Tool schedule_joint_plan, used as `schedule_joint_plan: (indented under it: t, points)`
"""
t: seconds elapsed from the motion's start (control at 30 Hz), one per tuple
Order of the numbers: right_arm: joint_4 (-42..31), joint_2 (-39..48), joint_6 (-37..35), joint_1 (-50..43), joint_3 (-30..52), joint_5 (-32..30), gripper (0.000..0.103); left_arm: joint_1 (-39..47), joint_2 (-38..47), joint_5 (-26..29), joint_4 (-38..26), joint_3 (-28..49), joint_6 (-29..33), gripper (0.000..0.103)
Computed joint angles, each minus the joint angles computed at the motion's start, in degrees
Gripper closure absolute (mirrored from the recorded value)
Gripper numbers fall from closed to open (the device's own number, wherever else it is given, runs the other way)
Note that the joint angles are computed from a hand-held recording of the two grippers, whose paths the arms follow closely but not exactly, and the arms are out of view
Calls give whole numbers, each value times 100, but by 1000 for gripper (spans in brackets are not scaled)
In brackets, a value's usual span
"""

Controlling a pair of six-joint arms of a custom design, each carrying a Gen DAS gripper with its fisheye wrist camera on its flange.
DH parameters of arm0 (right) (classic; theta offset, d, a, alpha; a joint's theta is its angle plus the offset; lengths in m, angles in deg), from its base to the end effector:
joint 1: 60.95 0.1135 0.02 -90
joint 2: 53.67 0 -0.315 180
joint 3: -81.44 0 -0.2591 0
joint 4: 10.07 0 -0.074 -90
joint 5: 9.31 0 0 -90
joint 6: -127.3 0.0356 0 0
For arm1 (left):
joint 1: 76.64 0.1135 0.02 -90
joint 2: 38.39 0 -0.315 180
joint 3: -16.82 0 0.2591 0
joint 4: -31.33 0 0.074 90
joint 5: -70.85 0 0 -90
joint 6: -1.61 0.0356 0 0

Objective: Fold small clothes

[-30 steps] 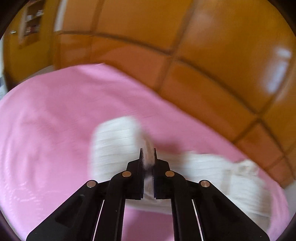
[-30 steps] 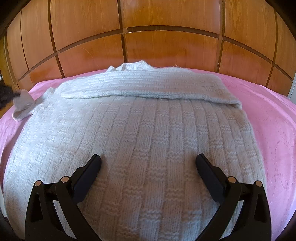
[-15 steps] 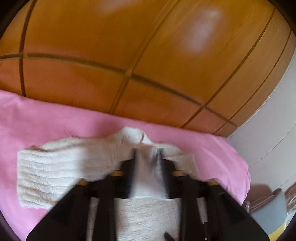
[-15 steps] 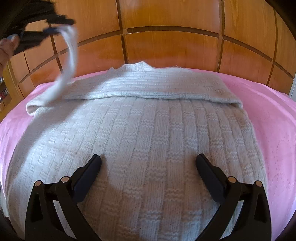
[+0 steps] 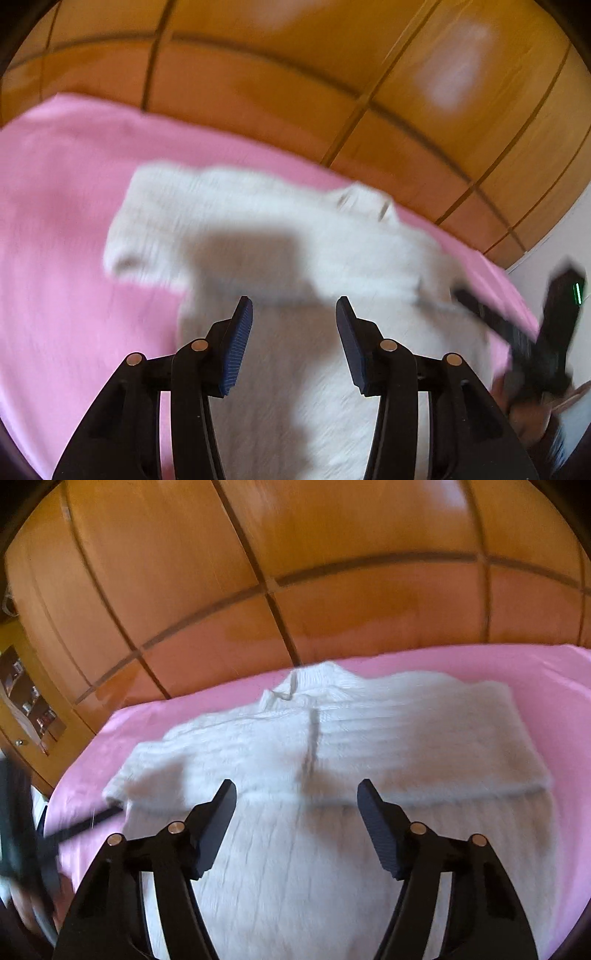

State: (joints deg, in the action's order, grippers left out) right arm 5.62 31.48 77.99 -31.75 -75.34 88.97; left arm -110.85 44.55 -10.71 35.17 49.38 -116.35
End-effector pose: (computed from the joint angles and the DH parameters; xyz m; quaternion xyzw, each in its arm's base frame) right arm 0.1691 0.0886 0.1199 0.1194 0.9182 0.1580 0.3430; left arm 0.1803 -0.1289 0.1473 0.0777 0.9236 -0.2492 0.2809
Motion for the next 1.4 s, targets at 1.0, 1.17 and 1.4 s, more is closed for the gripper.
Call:
schedule_joint_plan:
  t: [1.0,1.17,1.4]
  points:
    - [573,390,-929,-2786,-768,-470,96,45,1279,-1859,-464,655,-856,58]
    - [220,-321,-1265,-3371,-939,-991,88,135,542,-1591,-679,373,-651,58]
    - [-1775,-2650,-880,-2363,-634,-324,50,424,-376,-1189,-572,301,-126,57]
